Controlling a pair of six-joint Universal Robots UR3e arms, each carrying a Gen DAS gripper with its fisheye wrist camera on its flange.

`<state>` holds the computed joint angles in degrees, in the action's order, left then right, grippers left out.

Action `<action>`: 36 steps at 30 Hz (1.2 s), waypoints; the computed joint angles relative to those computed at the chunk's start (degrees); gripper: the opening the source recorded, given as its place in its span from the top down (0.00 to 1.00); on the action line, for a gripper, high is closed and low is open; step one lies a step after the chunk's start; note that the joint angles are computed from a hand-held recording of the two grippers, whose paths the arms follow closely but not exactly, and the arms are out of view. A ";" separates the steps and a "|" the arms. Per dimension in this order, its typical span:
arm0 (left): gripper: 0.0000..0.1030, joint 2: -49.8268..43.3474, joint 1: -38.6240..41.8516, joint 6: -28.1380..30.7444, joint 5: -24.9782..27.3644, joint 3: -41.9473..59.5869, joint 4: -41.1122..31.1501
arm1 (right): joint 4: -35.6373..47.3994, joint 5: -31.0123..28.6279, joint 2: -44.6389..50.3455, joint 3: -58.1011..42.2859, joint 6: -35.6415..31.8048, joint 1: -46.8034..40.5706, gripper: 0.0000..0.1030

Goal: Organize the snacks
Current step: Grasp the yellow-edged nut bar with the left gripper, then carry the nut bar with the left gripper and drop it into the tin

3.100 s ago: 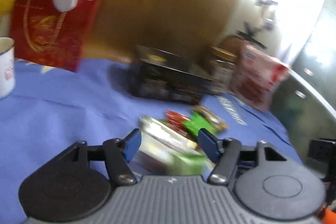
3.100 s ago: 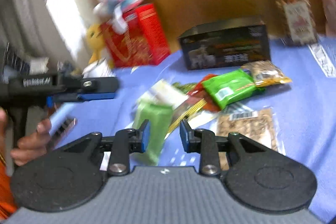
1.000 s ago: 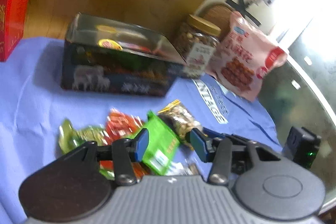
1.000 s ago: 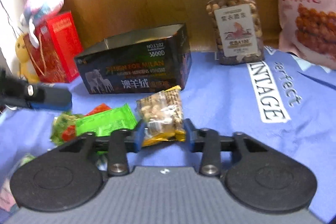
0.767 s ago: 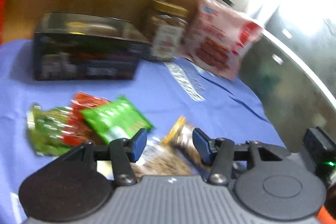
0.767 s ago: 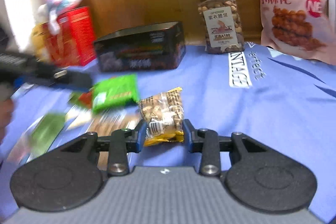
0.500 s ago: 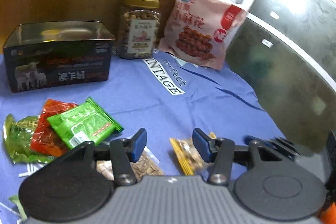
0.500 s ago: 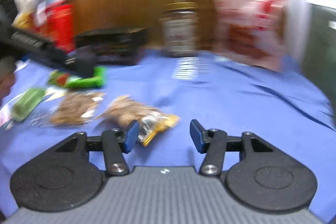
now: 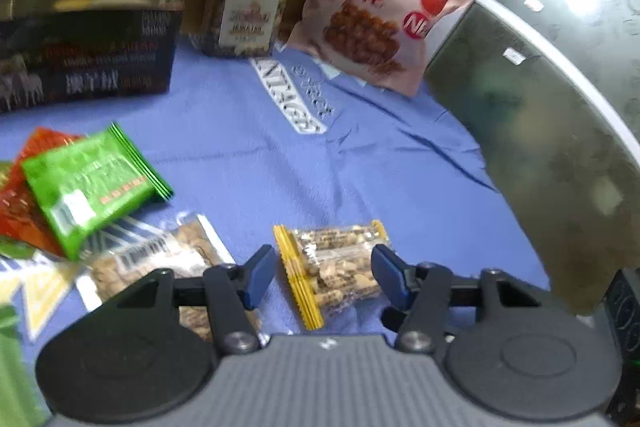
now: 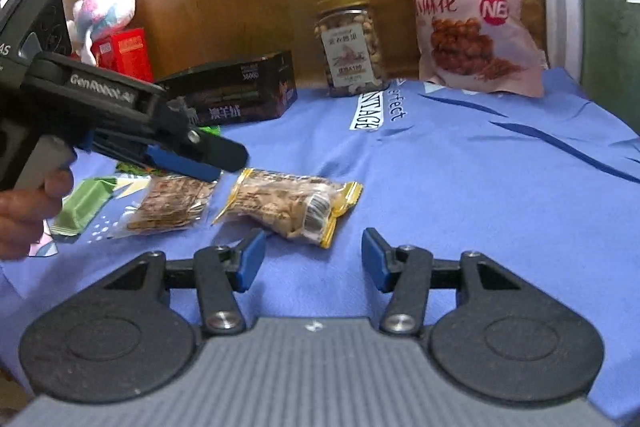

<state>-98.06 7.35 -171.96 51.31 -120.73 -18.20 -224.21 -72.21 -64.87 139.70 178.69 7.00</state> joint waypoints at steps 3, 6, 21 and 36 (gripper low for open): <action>0.60 -3.03 -0.91 -1.29 0.66 -0.73 4.18 | 1.58 -0.44 3.50 -4.92 -0.55 1.94 0.46; 0.64 -3.42 -0.83 -1.74 0.92 -3.16 8.98 | 1.95 -3.90 4.94 -7.44 -2.38 5.01 0.52; 0.62 -7.15 1.49 -0.64 -3.20 -10.86 26.04 | -0.92 -0.54 5.12 -5.24 -1.69 2.56 0.54; 0.67 -3.08 2.88 0.52 -5.66 -12.24 21.29 | -6.05 -1.56 5.59 -3.21 -1.38 3.45 0.62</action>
